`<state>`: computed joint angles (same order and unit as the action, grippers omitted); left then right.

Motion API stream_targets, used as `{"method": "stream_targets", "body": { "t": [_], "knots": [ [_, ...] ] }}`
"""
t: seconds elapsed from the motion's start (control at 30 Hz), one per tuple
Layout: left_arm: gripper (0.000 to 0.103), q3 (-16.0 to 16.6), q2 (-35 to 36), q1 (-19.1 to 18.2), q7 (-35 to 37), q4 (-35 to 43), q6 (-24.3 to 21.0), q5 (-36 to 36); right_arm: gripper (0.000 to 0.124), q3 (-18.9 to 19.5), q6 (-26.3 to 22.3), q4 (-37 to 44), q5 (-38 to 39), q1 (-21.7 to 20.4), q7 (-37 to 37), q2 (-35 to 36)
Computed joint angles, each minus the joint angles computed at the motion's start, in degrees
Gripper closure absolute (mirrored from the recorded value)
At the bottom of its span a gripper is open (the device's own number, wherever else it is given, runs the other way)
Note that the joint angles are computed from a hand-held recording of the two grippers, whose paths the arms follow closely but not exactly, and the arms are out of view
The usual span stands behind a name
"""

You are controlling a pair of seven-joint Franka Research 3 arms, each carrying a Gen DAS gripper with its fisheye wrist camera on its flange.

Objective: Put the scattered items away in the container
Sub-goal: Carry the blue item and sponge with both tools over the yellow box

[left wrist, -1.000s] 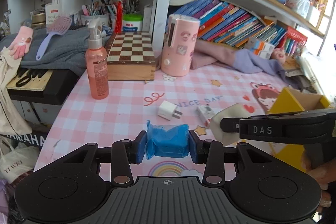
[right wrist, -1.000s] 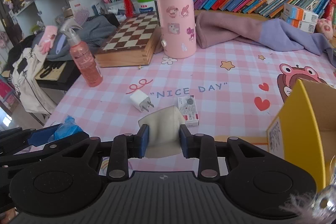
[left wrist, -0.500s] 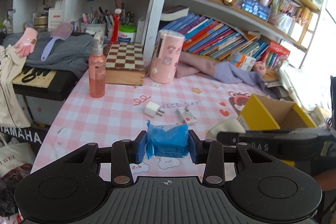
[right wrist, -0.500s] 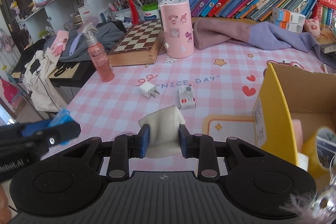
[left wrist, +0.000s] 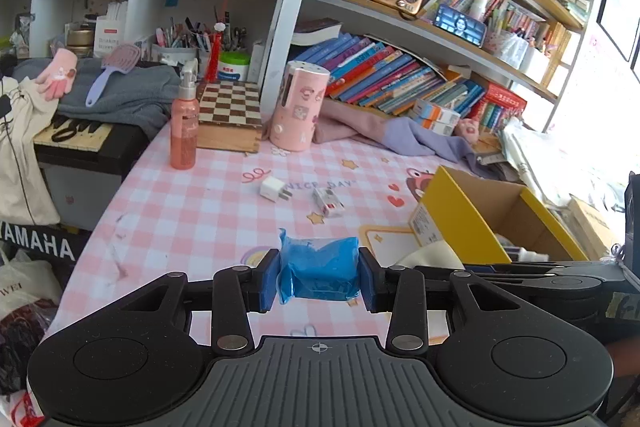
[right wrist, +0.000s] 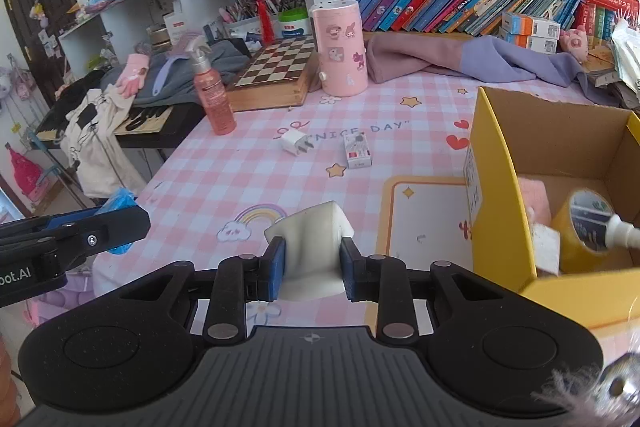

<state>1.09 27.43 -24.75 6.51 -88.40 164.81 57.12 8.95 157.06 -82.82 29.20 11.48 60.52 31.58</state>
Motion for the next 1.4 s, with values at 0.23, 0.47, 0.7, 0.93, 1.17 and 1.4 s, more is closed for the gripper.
{"method": "stream_targets", "body": {
  "t": [0.23, 0.47, 0.7, 0.93, 1.17, 1.4],
  "knots": [
    [0.065, -0.42, -3.5, -0.73, -3.45, -4.78, 0.22, 3.09, 0.097, 1.61, 3.59, -9.82, 4.69, -1.19, -2.97, -6.25],
    [0.065, -1.79, -5.93, -0.28, -6.47, -7.96, 0.61, 6.64, 0.097, 1.72, 6.1, -16.63, 8.58, -1.12, -5.11, -10.87],
    [0.065, -3.42, -7.36, 0.7, -7.3, -10.06, 1.78, 8.38, 0.097, 1.36, 7.71, -21.71, 11.43, -0.67, -6.63, -14.45],
    [0.065, -4.49, -8.17, 1.3, -6.14, -11.43, 3.1, 8.58, 0.097, 0.02, 9.68, -26.28, 12.27, 0.6, -5.52, -17.68],
    [0.065, -4.73, -7.12, 1.25, -2.78, -10.6, 5.78, 6.55, 0.097, -1.79, 11.03, -29.06, 9.38, 1.64, -1.38, -19.68],
    [0.065, -4.22, -4.84, 0.31, 2.19, -8.79, 8.57, 1.9, 0.097, -3.92, 9.96, -31.01, 3.7, 2.17, 4.99, -20.97]
  ]
}}
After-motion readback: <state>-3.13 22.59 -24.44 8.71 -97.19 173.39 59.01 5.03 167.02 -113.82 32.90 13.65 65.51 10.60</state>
